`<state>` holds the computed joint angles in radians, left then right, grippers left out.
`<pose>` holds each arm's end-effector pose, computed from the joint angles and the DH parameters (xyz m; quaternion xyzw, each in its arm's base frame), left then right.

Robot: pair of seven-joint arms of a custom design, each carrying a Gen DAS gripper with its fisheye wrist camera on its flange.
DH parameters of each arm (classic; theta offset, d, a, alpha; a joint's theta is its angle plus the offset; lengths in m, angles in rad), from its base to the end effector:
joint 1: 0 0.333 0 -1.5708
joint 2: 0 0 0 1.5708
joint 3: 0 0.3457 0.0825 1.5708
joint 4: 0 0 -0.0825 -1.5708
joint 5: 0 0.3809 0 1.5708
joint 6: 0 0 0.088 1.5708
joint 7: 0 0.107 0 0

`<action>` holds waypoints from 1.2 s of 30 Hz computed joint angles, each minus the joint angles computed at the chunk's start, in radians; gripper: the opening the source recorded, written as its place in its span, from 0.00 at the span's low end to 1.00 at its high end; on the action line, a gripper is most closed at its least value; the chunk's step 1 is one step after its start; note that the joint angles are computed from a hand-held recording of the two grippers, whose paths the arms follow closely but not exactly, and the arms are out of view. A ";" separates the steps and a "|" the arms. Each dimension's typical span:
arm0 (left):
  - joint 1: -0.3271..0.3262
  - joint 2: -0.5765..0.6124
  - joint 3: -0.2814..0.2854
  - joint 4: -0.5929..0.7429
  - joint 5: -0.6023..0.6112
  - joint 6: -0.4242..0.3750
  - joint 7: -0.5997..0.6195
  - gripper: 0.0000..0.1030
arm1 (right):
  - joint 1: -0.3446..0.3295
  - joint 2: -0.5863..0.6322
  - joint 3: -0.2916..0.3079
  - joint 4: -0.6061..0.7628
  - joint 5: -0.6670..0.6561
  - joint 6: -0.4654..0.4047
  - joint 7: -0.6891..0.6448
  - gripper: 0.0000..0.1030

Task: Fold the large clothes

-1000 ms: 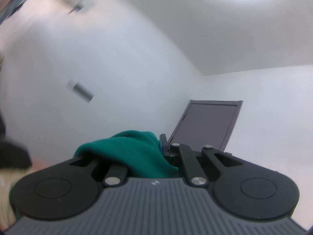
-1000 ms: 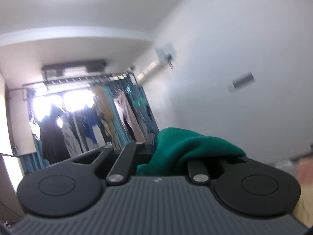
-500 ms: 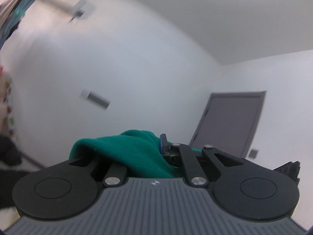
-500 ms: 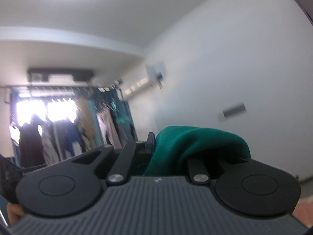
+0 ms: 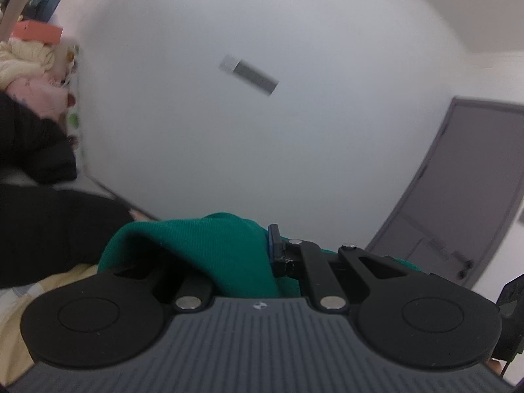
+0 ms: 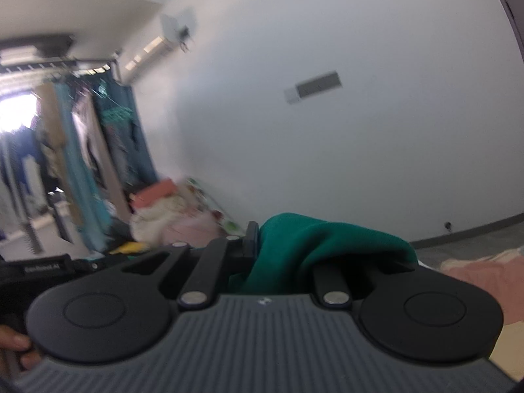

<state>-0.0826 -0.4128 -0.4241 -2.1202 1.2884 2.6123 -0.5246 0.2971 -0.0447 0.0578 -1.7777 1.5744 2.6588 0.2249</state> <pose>0.3853 -0.2866 0.6763 -0.6904 0.3515 -0.5350 0.3370 0.5628 0.1793 0.6800 -0.6579 0.3722 -0.1386 0.6399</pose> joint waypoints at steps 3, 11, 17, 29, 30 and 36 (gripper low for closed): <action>0.035 0.102 0.034 -0.016 0.085 0.071 -0.098 0.09 | 0.009 0.139 0.025 0.065 0.057 0.067 -0.082 0.15; 0.014 0.353 0.180 0.006 0.250 0.214 -0.266 0.09 | 0.003 0.386 0.111 0.156 0.028 0.217 -0.153 0.16; 0.003 0.406 0.259 0.026 0.372 0.321 -0.410 0.11 | -0.013 0.421 0.153 0.158 -0.127 0.243 -0.028 0.17; -0.090 0.084 0.153 -0.164 -0.160 0.160 0.179 0.57 | -0.050 0.185 0.121 -0.075 -0.147 0.155 -0.002 0.51; -0.103 0.048 0.131 -0.174 -0.202 0.114 0.218 0.58 | -0.050 0.143 0.109 -0.111 -0.136 0.138 -0.016 0.51; -0.180 -0.107 -0.016 -0.196 -0.432 -0.123 0.351 0.59 | -0.014 -0.103 0.020 -0.320 -0.161 0.067 -0.030 0.51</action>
